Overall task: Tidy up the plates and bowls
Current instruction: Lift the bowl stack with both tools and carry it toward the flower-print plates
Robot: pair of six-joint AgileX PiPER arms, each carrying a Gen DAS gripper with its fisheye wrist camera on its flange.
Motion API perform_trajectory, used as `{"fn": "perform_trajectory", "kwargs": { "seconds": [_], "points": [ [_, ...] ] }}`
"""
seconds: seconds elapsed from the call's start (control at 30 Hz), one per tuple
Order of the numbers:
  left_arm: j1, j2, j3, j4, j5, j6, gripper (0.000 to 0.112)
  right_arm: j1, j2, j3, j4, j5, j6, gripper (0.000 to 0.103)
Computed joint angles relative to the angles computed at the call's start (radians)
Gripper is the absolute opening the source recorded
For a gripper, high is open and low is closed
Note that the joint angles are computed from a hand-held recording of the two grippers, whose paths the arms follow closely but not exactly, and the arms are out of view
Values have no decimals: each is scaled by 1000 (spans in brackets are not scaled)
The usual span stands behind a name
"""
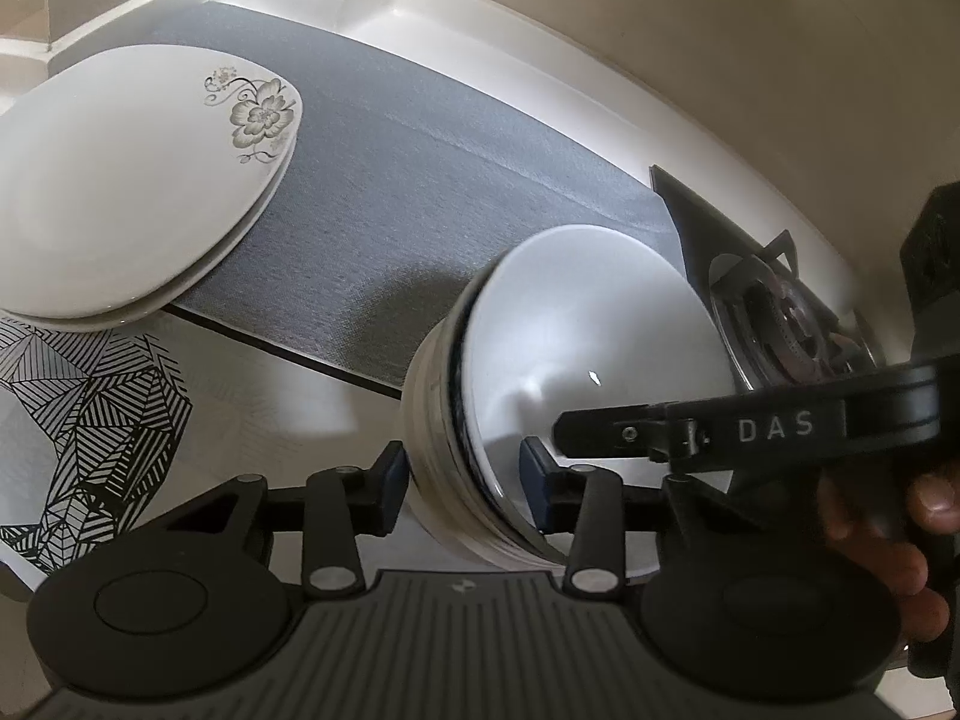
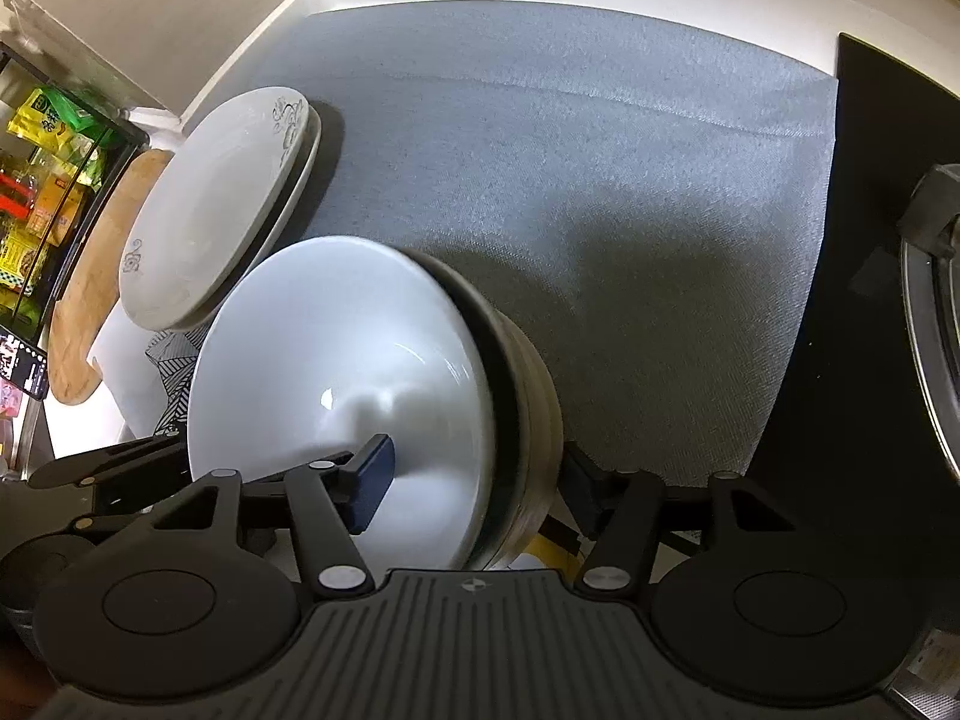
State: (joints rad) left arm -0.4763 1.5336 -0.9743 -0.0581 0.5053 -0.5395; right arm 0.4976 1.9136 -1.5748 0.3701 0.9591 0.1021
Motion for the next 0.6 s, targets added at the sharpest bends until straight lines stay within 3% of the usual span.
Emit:
{"fn": "perform_trajectory", "kwargs": {
  "seconds": [0.2, 0.5, 0.6],
  "points": [
    [84, -21, 11, -83, 15, 85, 35, -14, -27, 36, 31, -1, 0, 43],
    [178, -41, 24, -90, 18, 152, 35, 58, 20, -27, 39, -12, 43, 43],
    [162, -48, 32, -41, 8, 105, 35, 63, 22, -35, 27, -19, 56, 43]
  ]
}}
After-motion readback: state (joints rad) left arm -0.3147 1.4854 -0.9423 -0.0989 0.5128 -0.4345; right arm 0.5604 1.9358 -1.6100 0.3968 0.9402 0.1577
